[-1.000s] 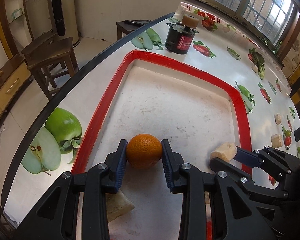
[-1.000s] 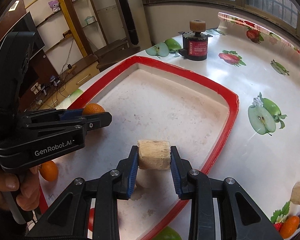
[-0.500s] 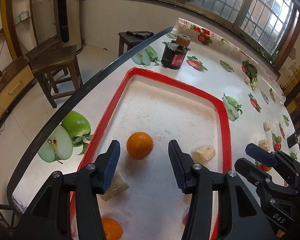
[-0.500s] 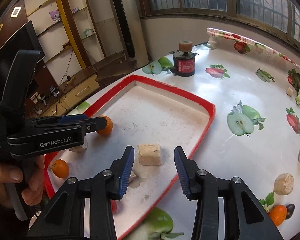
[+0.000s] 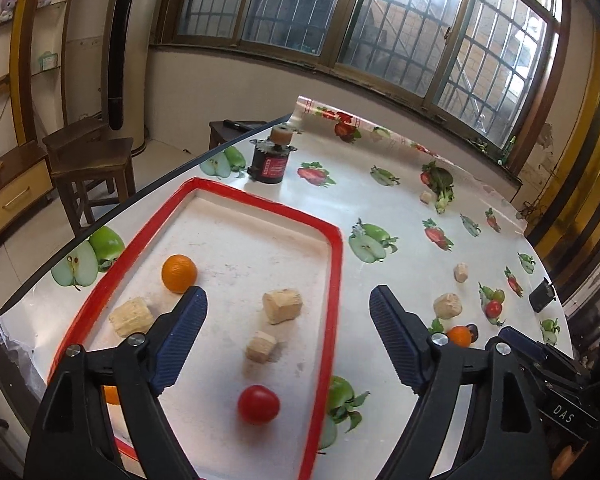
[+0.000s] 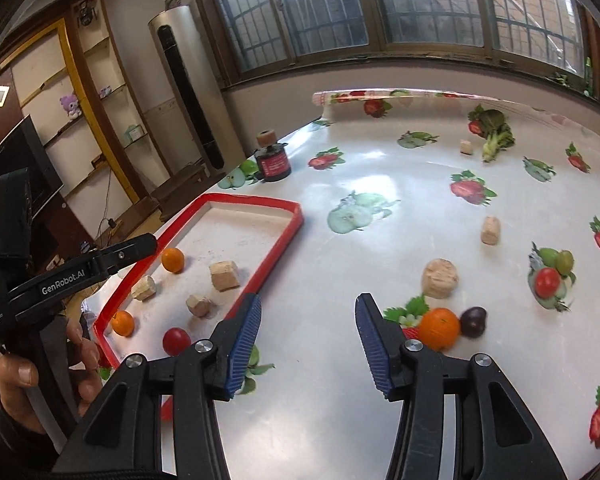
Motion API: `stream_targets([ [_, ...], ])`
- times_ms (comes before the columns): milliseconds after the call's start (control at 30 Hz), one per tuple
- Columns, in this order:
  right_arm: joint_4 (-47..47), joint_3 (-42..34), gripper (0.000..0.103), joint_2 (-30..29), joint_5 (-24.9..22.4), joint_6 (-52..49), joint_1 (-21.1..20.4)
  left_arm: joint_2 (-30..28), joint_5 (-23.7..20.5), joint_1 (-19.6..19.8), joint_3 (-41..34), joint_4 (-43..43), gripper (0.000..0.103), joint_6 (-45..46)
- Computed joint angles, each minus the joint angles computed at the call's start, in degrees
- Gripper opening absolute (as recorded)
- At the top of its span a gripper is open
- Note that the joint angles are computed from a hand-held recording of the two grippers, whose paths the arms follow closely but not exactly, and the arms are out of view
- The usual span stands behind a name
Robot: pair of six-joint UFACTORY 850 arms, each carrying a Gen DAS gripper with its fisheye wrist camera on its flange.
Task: Organize fruits
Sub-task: 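Move both open grippers back toward the remaining fruit on the table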
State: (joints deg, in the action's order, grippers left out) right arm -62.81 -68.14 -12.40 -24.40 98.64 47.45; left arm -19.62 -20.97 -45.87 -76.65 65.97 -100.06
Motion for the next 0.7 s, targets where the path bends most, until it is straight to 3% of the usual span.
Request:
stream_targets([
  [67, -2.5, 3.2, 0.054, 2.9, -1.4, 4.0, 0.3, 0.5, 1.4, -1.2, 0.6, 2.7, 0.084, -3.4],
  [133, -4.5, 5.9, 0.055, 5.5, -3.2, 7.2, 0.6, 0.0, 4.2, -2.0, -0.1, -1.9, 0.084, 2.8],
  [167, -5.2, 7.2, 0.055, 6.8, -3.9, 8.6, 0.7, -0.6, 3.6, -2.9, -0.9, -2.6, 0.084, 5.6],
  [233, -6.7, 9.7, 0.055, 9.2, -5.4, 11.2, 0.9, -2.0, -2.2, -5.7, -2.7, 0.4, 0.084, 8.3],
  [300, -7.9, 11.9, 0.057, 11.5, -7.1, 13.2, 1.3, -3.8, -6.9, -7.8, -5.2, -3.7, 0.084, 17.1],
  [433, -9.7, 15.7, 0.060, 15.4, -10.2, 16.0, 2.0, -4.0, -2.6, -7.5, -5.3, -12.1, 0.084, 22.9],
  [500, -9.8, 17.3, 0.069, 16.9, -12.0, 16.5, 2.4, -4.4, -1.7, -7.2, -5.6, -16.4, 0.084, 25.4],
  [700, -8.2, 20.4, 0.070, 19.9, -13.9, 15.7, 1.7, -6.9, -4.5, -8.0, -8.6, -19.0, 0.084, 28.4],
])
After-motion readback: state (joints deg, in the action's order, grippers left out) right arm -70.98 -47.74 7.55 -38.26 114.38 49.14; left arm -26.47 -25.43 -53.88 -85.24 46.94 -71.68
